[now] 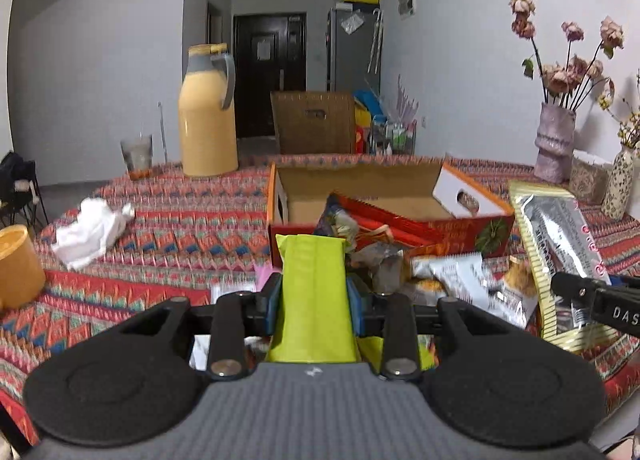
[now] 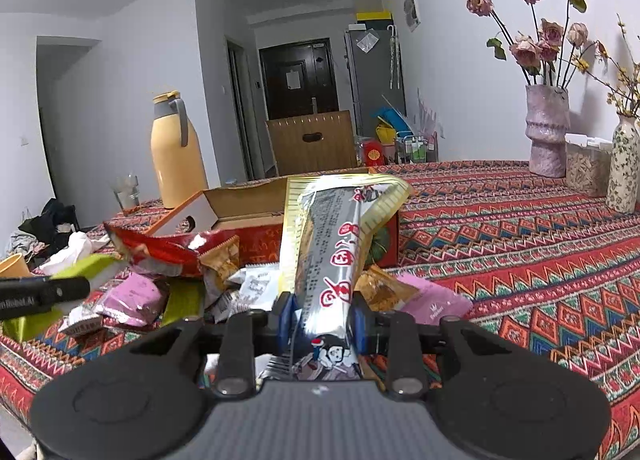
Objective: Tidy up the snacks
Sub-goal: 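Carry both packets over the open box and release them inside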
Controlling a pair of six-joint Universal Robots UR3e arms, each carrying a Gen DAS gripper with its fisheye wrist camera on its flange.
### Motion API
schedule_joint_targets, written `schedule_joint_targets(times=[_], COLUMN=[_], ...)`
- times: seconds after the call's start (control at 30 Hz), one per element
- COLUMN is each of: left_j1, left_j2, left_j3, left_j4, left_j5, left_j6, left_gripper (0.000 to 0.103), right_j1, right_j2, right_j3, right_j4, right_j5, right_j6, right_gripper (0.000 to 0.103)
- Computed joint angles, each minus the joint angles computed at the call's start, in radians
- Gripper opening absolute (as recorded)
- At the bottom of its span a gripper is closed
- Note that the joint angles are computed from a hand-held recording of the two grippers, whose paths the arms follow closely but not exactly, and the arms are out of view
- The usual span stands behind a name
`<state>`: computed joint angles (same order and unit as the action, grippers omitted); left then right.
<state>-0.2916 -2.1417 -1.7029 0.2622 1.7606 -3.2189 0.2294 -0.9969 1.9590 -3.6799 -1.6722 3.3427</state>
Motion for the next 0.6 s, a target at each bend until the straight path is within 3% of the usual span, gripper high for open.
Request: schedule_joint_targets(times=[0.27,0.6], left_j1=[0.008,0.005], left_j2=[0.021,-0.081], left_j3=[0.06,0.323], left_j4=[0.017,-0.106], left_j5=[-0.009,-0.019], left_j6=[0.04,0.073], left_gripper=[0.034,0.034], right_j1=[-0.001,-0.021], right_j2=[0.015,0.078], right_j3=[-0.101,-0.298], right_j4=[0.045,0.158], right_j5=[0.002,0.039], right_j6=[-0.015,-0.034], right_gripper=[0.029,0.029])
